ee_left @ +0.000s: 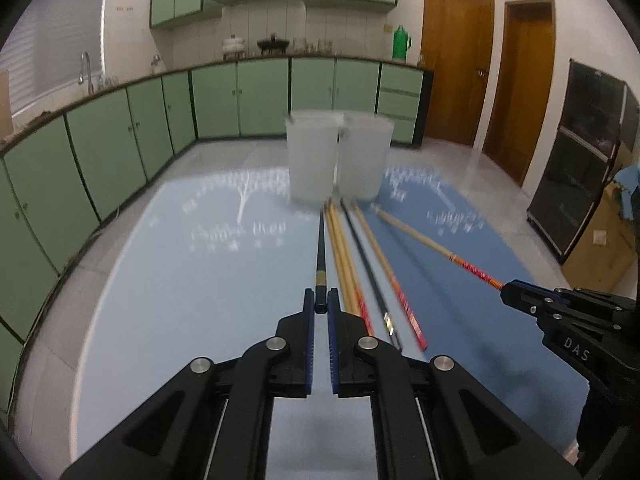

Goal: Organize utensils
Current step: 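Carry both chopsticks up and drop them into the white holder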

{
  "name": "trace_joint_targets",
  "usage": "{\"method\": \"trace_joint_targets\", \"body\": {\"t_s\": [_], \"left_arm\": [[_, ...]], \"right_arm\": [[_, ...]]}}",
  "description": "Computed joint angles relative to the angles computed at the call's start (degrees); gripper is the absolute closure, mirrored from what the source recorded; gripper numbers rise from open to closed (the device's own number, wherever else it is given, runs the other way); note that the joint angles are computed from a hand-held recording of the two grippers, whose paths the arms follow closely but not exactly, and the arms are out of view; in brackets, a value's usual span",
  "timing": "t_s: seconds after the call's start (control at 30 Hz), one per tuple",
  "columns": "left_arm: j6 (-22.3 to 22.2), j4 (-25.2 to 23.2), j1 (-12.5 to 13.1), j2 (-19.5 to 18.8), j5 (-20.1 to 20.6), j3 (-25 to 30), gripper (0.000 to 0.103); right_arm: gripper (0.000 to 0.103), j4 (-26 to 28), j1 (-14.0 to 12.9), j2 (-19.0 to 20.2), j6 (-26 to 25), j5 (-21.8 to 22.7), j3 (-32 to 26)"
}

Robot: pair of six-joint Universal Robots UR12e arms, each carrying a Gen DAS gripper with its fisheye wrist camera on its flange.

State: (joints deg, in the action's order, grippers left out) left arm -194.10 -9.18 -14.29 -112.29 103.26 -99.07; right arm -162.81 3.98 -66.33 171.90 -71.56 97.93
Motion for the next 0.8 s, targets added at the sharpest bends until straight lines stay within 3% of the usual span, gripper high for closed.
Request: {"method": "trace_joint_targets", "body": {"t_s": [0.33, 0.63, 0.8], "left_arm": [[3.4, 5.4, 0.8, 0.3, -0.7, 3.5, 0.097], [4.3, 4.6, 2.5, -0.9, -5.4, 7.5, 0.097], [4.9, 4.5, 2.8, -1.9, -5.8, 9.4, 0.097]], "right_arm": [[0.098, -3.2, -1.4, -1.0, 2.1, 4.7, -3.4], [0.098, -1.9, -1.4, 0.9, 0.4, 7.0, -10.1], [0.098, -0.7, -1.0, 2.4, -0.2, 8.0, -13.6]]}}
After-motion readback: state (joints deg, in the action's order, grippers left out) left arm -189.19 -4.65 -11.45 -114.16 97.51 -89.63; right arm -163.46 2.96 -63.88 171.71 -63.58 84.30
